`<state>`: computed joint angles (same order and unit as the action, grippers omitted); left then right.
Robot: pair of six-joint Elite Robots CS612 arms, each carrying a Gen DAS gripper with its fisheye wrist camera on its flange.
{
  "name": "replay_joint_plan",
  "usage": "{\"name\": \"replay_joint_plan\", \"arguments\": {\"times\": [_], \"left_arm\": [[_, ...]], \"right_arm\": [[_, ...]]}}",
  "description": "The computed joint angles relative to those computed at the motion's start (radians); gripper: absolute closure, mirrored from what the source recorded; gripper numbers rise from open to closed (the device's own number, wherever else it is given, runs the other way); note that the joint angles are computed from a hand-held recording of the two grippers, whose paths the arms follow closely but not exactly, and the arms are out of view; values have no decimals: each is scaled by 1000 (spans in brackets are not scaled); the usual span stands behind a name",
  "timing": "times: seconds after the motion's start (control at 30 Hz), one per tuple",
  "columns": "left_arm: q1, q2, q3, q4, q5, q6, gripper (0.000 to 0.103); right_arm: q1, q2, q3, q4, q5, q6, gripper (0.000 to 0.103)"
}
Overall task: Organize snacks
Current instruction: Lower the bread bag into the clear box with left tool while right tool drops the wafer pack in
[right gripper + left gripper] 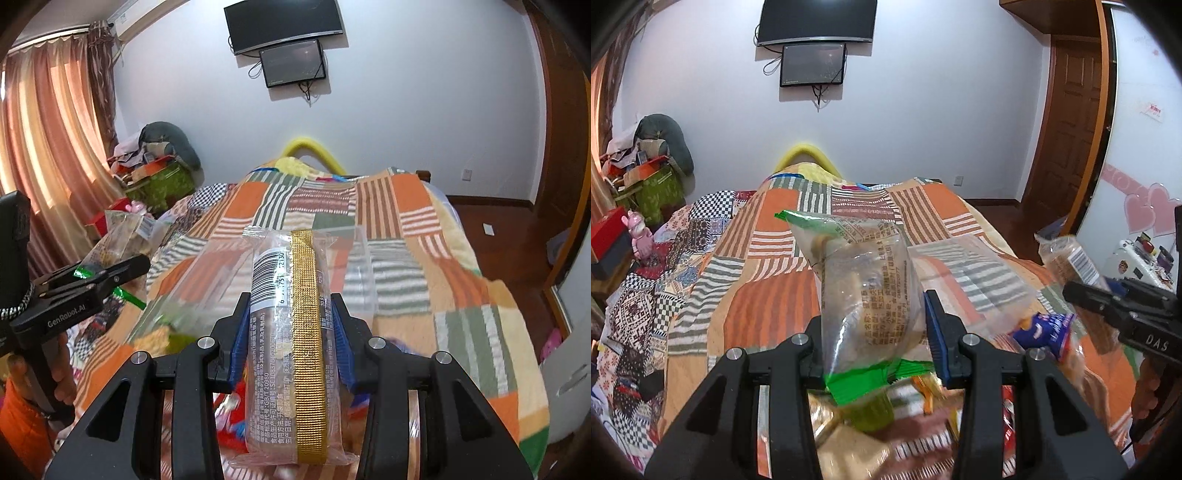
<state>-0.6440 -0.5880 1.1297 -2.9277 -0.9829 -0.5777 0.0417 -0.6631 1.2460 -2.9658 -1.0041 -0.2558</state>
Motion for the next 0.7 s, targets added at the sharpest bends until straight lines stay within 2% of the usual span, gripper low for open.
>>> {"name": "replay_joint_plan", "arguments": {"times": [0.17, 0.4, 0.7], "left_arm": [[22, 45, -76, 66, -27, 1, 62], [49, 107, -183, 166, -93, -28, 62], [68, 166, -296, 289, -166, -35, 62]], "right_arm": [[19, 41, -78, 45, -40, -2, 66], [41, 110, -214, 164, -83, -24, 66], [62, 159, -323, 312, -157, -77, 66]]}}
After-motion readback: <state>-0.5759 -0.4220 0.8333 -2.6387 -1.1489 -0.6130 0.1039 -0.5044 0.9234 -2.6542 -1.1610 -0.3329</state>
